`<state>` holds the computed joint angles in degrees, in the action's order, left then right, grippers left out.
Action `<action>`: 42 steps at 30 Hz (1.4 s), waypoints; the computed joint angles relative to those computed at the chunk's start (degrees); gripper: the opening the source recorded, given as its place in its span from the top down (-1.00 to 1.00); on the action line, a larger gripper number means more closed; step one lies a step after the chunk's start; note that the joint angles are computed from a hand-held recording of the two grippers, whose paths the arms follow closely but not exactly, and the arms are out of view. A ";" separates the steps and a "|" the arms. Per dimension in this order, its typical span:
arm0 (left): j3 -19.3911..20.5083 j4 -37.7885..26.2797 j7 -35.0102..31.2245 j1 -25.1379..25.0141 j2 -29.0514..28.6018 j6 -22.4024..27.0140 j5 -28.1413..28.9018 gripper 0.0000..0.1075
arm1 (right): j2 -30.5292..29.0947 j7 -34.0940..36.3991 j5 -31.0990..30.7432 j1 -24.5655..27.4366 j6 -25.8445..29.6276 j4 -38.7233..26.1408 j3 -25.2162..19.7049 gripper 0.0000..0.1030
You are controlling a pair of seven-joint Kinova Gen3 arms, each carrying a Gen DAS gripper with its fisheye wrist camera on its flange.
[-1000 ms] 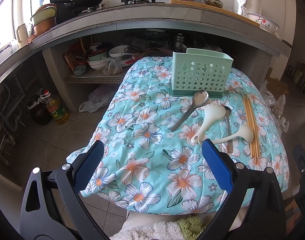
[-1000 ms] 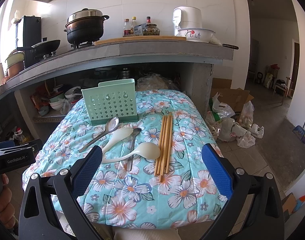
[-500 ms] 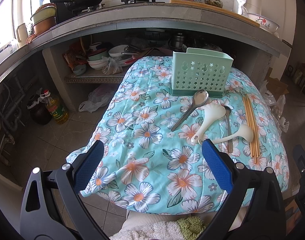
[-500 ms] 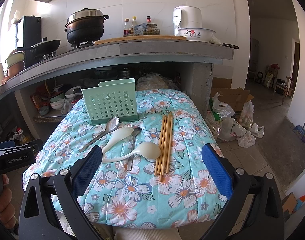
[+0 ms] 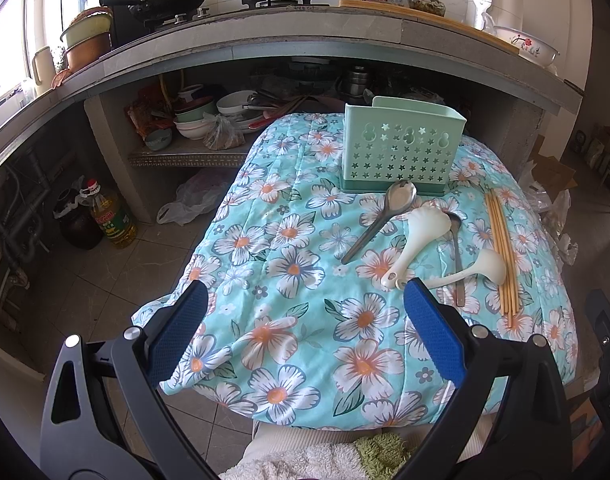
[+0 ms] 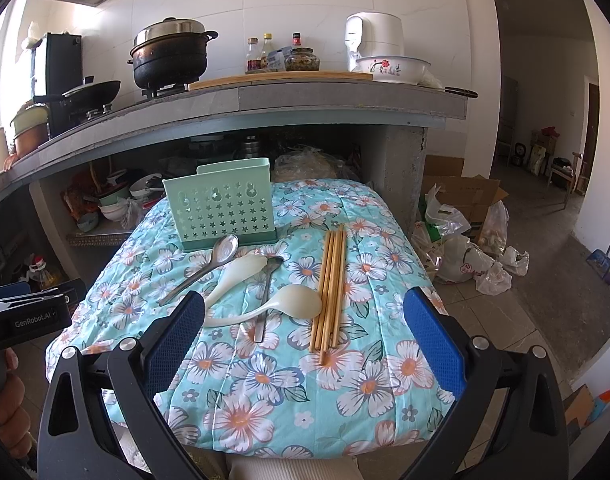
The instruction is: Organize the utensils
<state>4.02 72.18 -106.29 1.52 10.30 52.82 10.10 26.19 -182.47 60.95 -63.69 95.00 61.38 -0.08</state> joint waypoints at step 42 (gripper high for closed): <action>5.07 -39.78 -9.84 2.42 32.72 20.77 6.60 -0.76 | -6.35 -6.51 -7.53 19.56 -28.39 16.08 -1.61 -0.88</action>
